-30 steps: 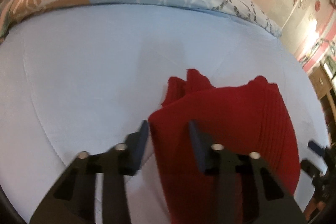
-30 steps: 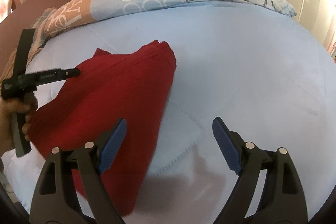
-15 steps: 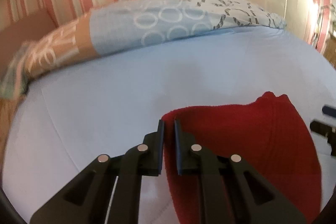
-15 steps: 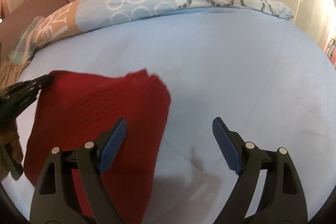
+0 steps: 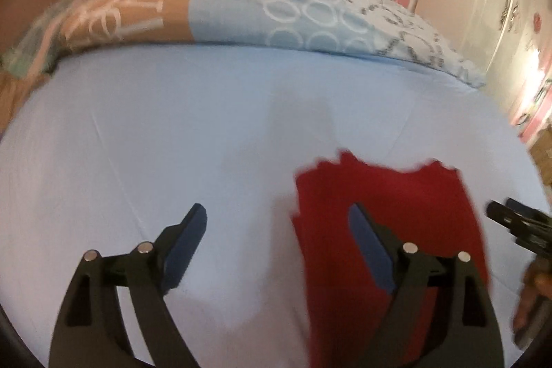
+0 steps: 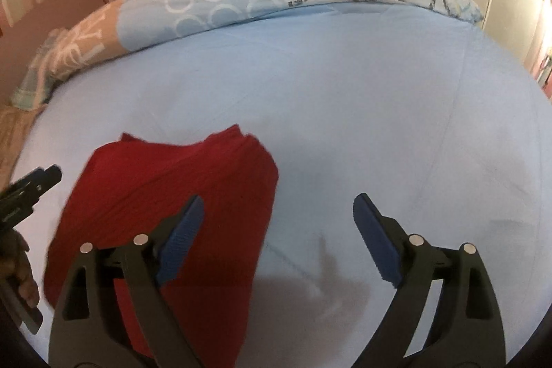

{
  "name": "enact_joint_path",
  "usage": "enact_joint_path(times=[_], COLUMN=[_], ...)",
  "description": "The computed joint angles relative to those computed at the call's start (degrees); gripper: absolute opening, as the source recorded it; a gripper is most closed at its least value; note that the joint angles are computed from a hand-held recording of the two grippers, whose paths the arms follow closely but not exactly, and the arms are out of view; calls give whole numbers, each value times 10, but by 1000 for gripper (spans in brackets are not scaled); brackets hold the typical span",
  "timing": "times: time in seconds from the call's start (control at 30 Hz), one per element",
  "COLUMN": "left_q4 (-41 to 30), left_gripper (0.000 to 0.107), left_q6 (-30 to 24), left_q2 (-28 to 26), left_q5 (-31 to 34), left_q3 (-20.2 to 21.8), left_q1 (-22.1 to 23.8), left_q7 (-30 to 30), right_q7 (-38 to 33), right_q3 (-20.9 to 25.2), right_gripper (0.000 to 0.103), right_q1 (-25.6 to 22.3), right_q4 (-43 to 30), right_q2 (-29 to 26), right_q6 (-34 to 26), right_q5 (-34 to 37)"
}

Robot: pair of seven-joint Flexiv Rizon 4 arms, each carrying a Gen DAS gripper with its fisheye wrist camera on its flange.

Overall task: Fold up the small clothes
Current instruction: 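Move the left tool to the folded bundle's edge and grasp it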

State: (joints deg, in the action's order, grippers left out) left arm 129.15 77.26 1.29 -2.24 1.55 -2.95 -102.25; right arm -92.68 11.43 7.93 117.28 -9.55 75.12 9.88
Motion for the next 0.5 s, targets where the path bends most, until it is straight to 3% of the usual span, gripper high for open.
enact_joint_path(times=[0.13,0.2,0.27,0.4,0.47,0.5], left_q4=[55,66,94,123,156,161], left_gripper=[85,85,85,86,88,88], left_q6=[-21,-30,-11,-12,35,50], left_q2=[53,64,61,33,24,23], left_q5=[-63,-39,-114,-194,-323,-346], left_q3=[-6,-16,-8,-11,-11,-17], left_q1=[-37,-36,-69,-92,-131,-135], left_q7=[65,45,75,89,145,158], right_q7=[-20,-18,-37,-30,-25,-30], right_q3=[6,3,3,-3,-5,-5], right_gripper=[90,90,91,91,91,91], right_q1=[-5,1,9,30,39,46], right_q4=[45,75,88,115,127,130], right_q2=[47,70,87,107,115,119], right_q6=[8,19,7,3,7,6], right_q5=[25,24,46,44,39,47])
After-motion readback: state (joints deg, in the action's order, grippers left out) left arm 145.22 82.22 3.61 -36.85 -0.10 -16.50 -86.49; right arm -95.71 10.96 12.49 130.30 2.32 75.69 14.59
